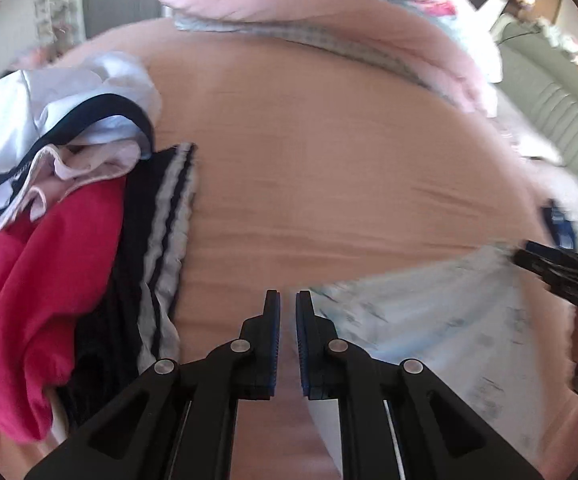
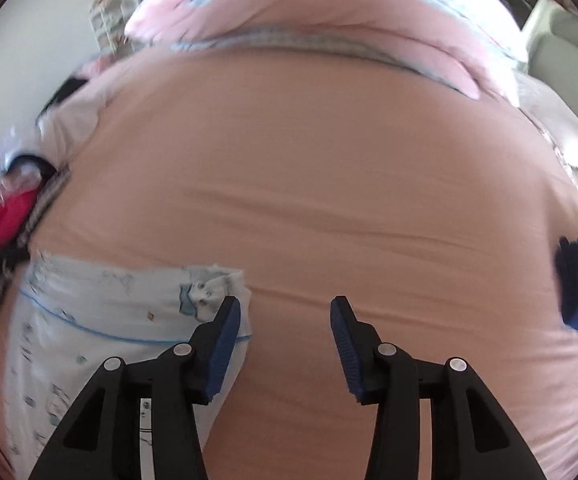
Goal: Fold clothes
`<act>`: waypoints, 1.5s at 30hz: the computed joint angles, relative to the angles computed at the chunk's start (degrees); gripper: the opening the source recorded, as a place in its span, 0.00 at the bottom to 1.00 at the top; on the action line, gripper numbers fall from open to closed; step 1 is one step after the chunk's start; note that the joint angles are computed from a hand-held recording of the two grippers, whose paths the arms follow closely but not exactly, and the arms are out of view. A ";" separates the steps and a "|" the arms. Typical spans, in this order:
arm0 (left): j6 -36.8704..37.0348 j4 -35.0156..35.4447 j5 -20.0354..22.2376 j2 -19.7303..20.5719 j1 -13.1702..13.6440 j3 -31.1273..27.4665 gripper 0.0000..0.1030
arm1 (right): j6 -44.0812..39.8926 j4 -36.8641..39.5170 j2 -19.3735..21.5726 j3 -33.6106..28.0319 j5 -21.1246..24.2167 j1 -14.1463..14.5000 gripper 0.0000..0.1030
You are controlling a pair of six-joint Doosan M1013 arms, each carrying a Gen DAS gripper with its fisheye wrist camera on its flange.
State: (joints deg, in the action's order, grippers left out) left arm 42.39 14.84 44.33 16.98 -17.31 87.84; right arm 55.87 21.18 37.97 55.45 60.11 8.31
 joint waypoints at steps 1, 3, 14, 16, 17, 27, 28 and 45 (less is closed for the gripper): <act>3.35 -2.58 0.25 -0.44 -0.09 0.20 0.07 | -2.76 2.79 -0.53 0.58 0.53 -0.18 0.44; 10.61 -8.24 2.17 -0.45 -0.07 0.10 0.07 | -9.13 5.80 -1.07 1.14 3.62 0.29 0.44; 6.86 -3.93 0.05 2.42 -0.38 -1.18 0.07 | -11.70 -4.15 -0.91 2.99 -0.34 3.16 0.40; 5.61 -0.44 0.77 3.04 -1.04 -1.68 0.07 | -8.09 -3.60 0.65 0.76 0.90 2.31 0.42; 4.64 1.37 0.77 3.16 -1.38 -1.68 0.07 | -5.76 -2.02 2.07 -1.46 3.69 1.67 0.45; -5.10 7.53 0.80 0.50 -0.57 0.21 0.07 | 5.03 -6.07 1.56 -1.06 -4.84 1.69 0.47; -2.51 4.84 -0.33 -0.23 -0.36 0.66 0.07 | 2.92 -4.81 0.94 -0.41 -5.23 1.66 0.47; 14.18 -10.45 -1.90 1.96 -1.06 -0.89 0.07 | -18.08 0.53 0.09 2.76 -0.11 5.32 0.47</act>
State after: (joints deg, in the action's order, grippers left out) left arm 56.57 4.39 42.43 18.95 -18.38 86.95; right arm 37.79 21.71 38.05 58.21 60.00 13.64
